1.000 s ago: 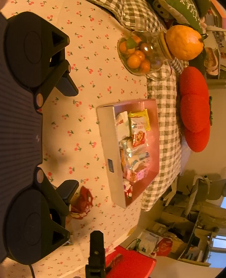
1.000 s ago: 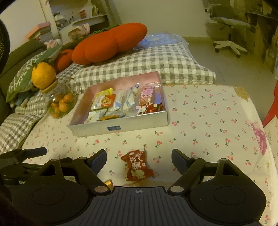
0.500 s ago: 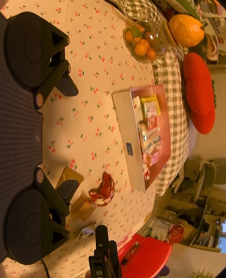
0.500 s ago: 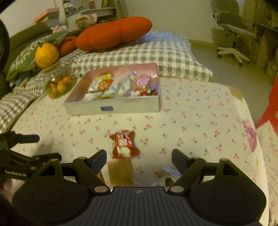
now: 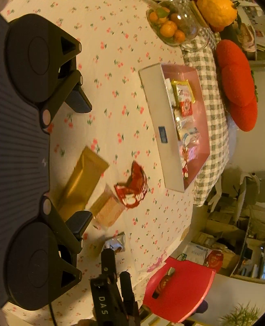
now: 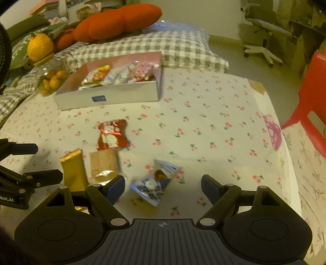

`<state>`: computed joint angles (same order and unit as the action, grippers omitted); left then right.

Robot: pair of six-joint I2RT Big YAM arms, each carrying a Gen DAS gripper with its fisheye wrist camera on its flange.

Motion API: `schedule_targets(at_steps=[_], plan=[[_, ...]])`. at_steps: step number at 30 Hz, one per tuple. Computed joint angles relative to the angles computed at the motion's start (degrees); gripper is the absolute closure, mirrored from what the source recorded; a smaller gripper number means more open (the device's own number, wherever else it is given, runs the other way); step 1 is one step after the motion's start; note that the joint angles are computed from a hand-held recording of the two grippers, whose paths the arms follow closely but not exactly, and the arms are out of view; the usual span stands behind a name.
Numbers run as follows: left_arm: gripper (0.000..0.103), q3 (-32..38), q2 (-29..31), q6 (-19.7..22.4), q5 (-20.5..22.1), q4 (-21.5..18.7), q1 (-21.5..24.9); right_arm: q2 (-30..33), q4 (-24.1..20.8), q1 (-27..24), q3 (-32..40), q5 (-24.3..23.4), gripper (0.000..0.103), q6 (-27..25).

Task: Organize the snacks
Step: 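Move the left tool to the gold bar while the right tool moves to the silver packet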

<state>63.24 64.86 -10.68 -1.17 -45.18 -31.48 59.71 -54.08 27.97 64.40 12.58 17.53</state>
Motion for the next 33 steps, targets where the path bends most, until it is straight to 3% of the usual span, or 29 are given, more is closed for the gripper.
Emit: schedule_targets(at_steps=[5, 12, 24, 33], plan=[[0.001, 1.1, 1.9, -2.1, -1.2, -0.2, -2.9, -0.2, 0.2, -1.0, -0.2, -0.5, 0.019, 0.4], [0.002, 1.2, 2.8, -0.2, -4.6, -2.2, -4.7, 1.5, 0.8, -1.4, 0.4, -1.2, 0.019, 2.0], [0.001, -1.3, -0.6, 3.8, 1.4, -4.5, 2.4, 4.6, 2.4, 0.5, 0.7, 3.1, 0.019, 3.2], [0.002, -2.8, -1.9, 5.8, 5.4, -2.9, 6.2, 3.6, 5.2, 1.3, -1.9, 5.5, 0.019, 3.2]])
